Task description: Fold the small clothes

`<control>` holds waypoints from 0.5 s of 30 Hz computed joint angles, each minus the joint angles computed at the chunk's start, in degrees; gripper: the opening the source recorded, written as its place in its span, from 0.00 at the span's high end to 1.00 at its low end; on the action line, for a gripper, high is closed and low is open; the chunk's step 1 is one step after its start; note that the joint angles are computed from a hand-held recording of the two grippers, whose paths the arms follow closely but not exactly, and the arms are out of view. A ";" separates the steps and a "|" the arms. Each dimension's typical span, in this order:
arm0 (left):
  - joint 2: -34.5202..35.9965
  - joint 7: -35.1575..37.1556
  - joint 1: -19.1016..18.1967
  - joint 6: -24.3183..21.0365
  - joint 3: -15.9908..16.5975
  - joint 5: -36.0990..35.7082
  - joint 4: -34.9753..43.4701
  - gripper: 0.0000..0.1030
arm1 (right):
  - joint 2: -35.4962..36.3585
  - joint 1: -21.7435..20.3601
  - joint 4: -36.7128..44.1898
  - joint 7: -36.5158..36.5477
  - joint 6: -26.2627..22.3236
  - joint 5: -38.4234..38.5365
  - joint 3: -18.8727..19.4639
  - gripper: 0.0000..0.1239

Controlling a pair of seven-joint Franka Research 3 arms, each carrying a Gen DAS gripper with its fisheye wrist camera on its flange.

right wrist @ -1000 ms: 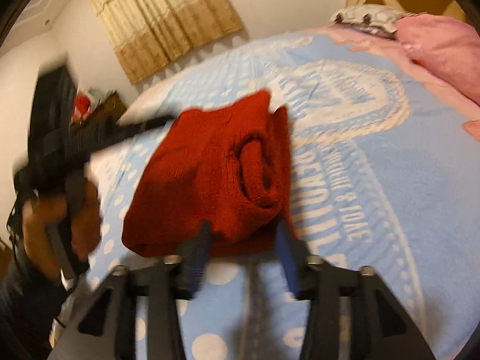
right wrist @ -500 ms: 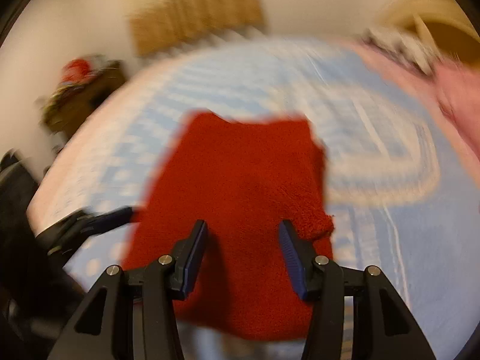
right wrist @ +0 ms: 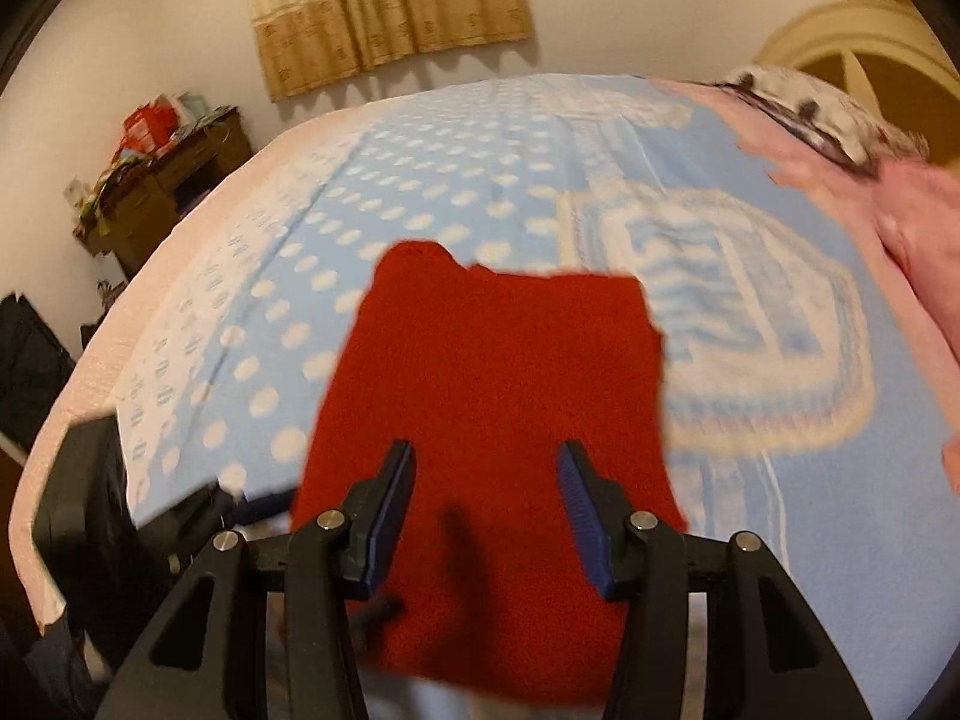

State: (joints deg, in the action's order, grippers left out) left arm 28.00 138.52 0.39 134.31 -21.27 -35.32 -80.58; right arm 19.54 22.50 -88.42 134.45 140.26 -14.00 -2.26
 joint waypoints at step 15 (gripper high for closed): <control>1.17 -1.68 -0.23 -1.76 0.25 1.44 1.52 0.05 | 4.50 -3.86 -1.24 -4.15 3.08 9.59 -1.27 0.60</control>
State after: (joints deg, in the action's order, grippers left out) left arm 29.17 136.84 0.15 132.55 -21.01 -33.88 -79.06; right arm 24.05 18.64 -89.66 130.30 143.34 -4.41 -3.53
